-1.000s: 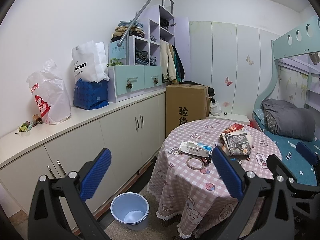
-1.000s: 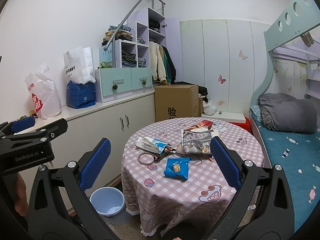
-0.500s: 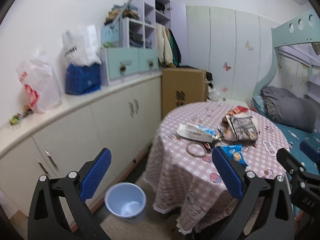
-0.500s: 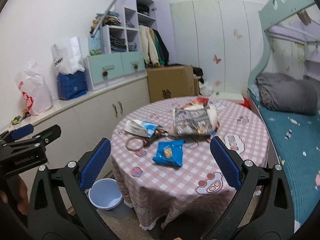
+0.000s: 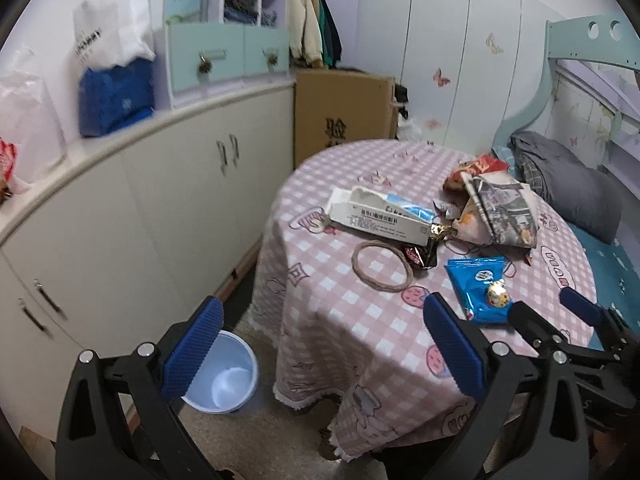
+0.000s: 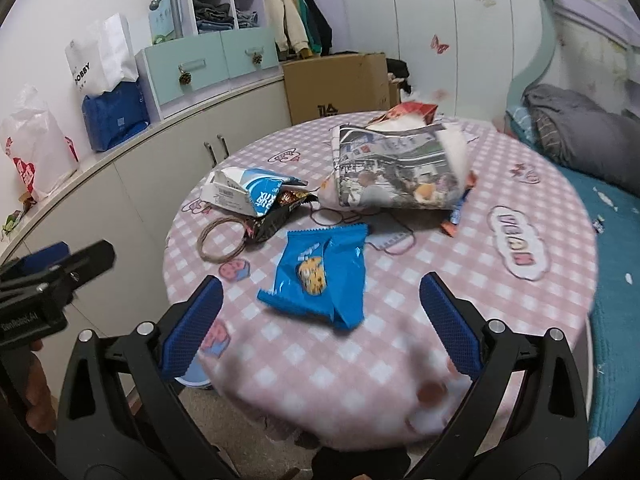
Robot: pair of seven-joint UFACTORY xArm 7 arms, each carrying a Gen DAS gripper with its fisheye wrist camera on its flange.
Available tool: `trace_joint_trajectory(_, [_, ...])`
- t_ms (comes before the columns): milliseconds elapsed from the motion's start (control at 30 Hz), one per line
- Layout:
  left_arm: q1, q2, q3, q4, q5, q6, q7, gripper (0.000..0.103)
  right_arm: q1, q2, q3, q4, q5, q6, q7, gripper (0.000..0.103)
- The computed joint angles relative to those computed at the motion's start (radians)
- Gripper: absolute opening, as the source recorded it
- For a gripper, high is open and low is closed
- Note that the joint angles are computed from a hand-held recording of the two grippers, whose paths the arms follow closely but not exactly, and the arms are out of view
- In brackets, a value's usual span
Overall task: Collect trash
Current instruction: 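Approach the blue snack wrapper and grasp it with the right gripper, then carry the blue wrapper to the wastebasket and open the right gripper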
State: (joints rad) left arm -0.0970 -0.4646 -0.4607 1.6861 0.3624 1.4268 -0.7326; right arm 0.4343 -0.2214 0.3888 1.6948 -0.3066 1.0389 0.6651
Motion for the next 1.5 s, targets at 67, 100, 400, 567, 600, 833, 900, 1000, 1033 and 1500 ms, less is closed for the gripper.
trace_joint_trajectory(67, [-0.003, 0.016, 0.016, -0.011, -0.012, -0.026, -0.005, 0.084, 0.003, 0.042, 0.000, 0.035, 0.003, 0.022, -0.011, 0.091])
trace_joint_trajectory(100, [-0.003, 0.036, 0.020, -0.004, -0.017, -0.023, -0.006, 0.076, 0.008, 0.055, -0.003, 0.045, 0.003, 0.029, -0.012, 0.089])
trace_joint_trajectory(400, [-0.090, 0.192, 0.081, 0.036, -0.006, -0.006, 0.004, 0.053, 0.058, 0.130, -0.053, 0.101, 0.022, 0.083, -0.037, 0.070])
trace_joint_trajectory(567, [-0.148, 0.243, 0.106, 0.068, 0.055, 0.032, 0.030, 0.044, 0.071, 0.139, -0.068, 0.102, 0.025, 0.084, -0.049, 0.048])
trace_joint_trajectory(600, [-0.157, 0.240, 0.114, 0.061, 0.060, 0.026, 0.030, 0.035, 0.072, 0.138, -0.072, 0.098, 0.033, 0.075, -0.052, 0.043])
trace_joint_trajectory(833, [-0.176, 0.154, 0.181, -0.040, -0.026, -0.084, 0.042, 0.002, 0.071, 0.108, -0.078, 0.052, 0.048, 0.027, -0.037, 0.023])
trace_joint_trajectory(900, [-0.170, 0.103, 0.203, -0.099, -0.090, -0.149, 0.032, 0.002, 0.066, 0.092, -0.073, 0.038, 0.050, 0.018, -0.035, 0.019])
trace_joint_trajectory(1000, [-0.141, 0.048, 0.193, -0.149, -0.113, -0.182, 0.021, 0.002, 0.060, 0.069, -0.063, 0.023, 0.050, 0.001, -0.029, 0.015])
trace_joint_trajectory(1033, [-0.133, 0.031, 0.192, -0.162, -0.120, -0.192, 0.020, 0.002, 0.058, 0.063, -0.058, 0.021, 0.050, -0.004, -0.025, 0.014])
trace_joint_trajectory(1500, [-0.024, -0.203, 0.210, -0.312, -0.212, -0.226, 0.021, 0.002, 0.172, 0.230, 0.014, 0.248, -0.019, 0.006, -0.072, 0.013])
